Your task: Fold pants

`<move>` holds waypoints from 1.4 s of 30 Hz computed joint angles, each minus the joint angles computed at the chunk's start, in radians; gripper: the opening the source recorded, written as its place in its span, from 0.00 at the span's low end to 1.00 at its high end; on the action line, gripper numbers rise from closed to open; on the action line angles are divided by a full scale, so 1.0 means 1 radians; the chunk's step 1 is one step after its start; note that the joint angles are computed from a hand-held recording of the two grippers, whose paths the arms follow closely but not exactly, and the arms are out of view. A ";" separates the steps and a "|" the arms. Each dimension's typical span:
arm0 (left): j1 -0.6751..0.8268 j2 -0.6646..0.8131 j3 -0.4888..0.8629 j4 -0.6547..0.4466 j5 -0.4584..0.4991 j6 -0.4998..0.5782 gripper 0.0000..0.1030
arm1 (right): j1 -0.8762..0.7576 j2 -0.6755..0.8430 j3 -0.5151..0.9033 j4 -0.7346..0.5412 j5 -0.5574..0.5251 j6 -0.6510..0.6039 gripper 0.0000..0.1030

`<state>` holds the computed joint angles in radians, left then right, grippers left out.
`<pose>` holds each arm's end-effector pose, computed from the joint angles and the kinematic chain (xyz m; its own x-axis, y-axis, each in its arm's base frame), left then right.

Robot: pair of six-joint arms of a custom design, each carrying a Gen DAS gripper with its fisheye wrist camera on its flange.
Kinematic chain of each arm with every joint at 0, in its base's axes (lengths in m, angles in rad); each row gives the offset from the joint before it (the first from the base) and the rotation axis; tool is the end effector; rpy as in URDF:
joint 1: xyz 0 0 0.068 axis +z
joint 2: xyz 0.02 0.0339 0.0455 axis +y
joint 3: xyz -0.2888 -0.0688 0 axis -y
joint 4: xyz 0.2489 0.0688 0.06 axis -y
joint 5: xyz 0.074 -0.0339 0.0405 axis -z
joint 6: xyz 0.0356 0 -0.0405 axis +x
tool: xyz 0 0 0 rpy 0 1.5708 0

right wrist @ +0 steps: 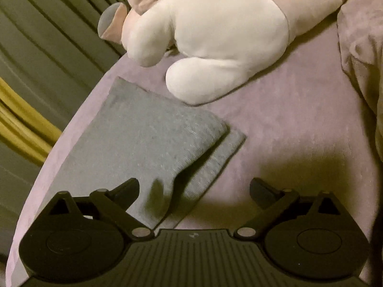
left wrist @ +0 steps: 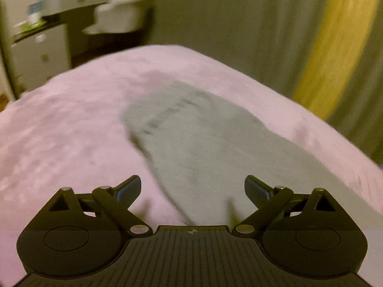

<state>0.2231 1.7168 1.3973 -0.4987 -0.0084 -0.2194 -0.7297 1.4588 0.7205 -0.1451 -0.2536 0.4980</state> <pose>0.3823 0.0870 0.2980 -0.6454 -0.3696 -0.6685 -0.3763 0.9154 -0.1428 0.2154 -0.1807 0.1935 -0.2546 0.8480 -0.4648 0.7379 0.4810 0.4735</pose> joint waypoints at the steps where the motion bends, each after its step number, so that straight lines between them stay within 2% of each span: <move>1: -0.019 0.003 -0.005 -0.003 0.004 0.013 0.95 | 0.010 -0.005 -0.011 0.019 0.020 0.025 0.96; 4: -0.084 0.039 -0.012 -0.025 0.000 0.000 0.95 | 0.021 0.005 -0.022 0.066 0.044 0.059 0.96; 6: -0.115 0.070 -0.010 -0.034 0.019 -0.037 0.95 | 0.009 0.004 -0.049 0.122 0.033 0.085 0.96; 8: -0.143 0.082 -0.028 -0.023 -0.001 -0.055 0.96 | -0.018 0.013 -0.060 0.161 0.001 0.103 0.96; 10: -0.161 0.094 -0.021 -0.029 -0.040 -0.033 0.97 | -0.030 0.012 -0.052 0.143 -0.019 0.089 0.96; 13: -0.168 0.100 -0.010 -0.037 -0.061 -0.048 0.97 | -0.040 0.018 -0.018 0.076 -0.041 -0.003 0.96; 18: -0.173 0.125 0.024 -0.085 -0.083 -0.084 0.97 | -0.004 -0.016 -0.021 0.042 0.007 -0.008 0.94; 19: -0.168 0.134 0.037 -0.102 -0.076 -0.094 0.97 | -0.002 -0.022 -0.025 0.046 0.003 0.000 0.87; 20: -0.162 0.140 0.043 -0.110 -0.063 -0.102 0.97 | -0.003 -0.026 -0.030 0.053 -0.006 0.011 0.73; 21: -0.153 0.145 0.049 -0.118 -0.046 -0.113 0.97 | -0.001 -0.025 -0.032 0.061 -0.007 0.023 0.64; 23: -0.141 0.151 0.050 -0.114 -0.026 -0.138 0.97 | -0.022 -0.023 -0.028 0.054 -0.031 0.046 0.33; 26: -0.125 0.146 0.043 -0.109 -0.005 -0.165 0.97 | -0.094 -0.003 -0.038 0.074 -0.167 0.091 0.18; 28: -0.120 0.141 0.038 -0.108 0.000 -0.171 0.97 | -0.120 0.000 -0.053 0.101 -0.215 0.103 0.17; 30: -0.123 0.142 0.040 -0.111 -0.006 -0.166 0.97 | -0.123 0.022 -0.053 0.115 -0.222 0.092 0.24; 33: -0.128 0.146 0.047 -0.118 -0.017 -0.154 0.97 | -0.159 0.052 -0.071 0.178 -0.280 0.164 0.35; 34: -0.131 0.155 0.055 -0.119 -0.020 -0.155 0.97 | -0.166 0.061 -0.074 0.201 -0.295 0.191 0.42; 35: -0.131 0.157 0.057 -0.121 -0.021 -0.153 0.97 | -0.169 0.072 -0.074 0.220 -0.311 0.209 0.54; 37: -0.132 0.167 0.067 -0.121 -0.021 -0.156 0.97 | -0.165 0.085 -0.066 0.248 -0.328 0.219 0.60; 39: -0.131 0.167 0.067 -0.120 -0.019 -0.159 0.97 | -0.141 0.086 -0.040 0.225 -0.294 0.203 0.61; 40: -0.131 0.167 0.067 -0.119 -0.018 -0.160 0.97 | -0.129 0.088 -0.032 0.220 -0.276 0.193 0.54; 41: -0.131 0.163 0.063 -0.120 -0.018 -0.160 0.97 | -0.117 0.088 -0.027 0.215 -0.254 0.185 0.35; 42: -0.132 0.163 0.063 -0.120 -0.019 -0.161 0.97 | -0.107 0.088 -0.022 0.208 -0.232 0.174 0.24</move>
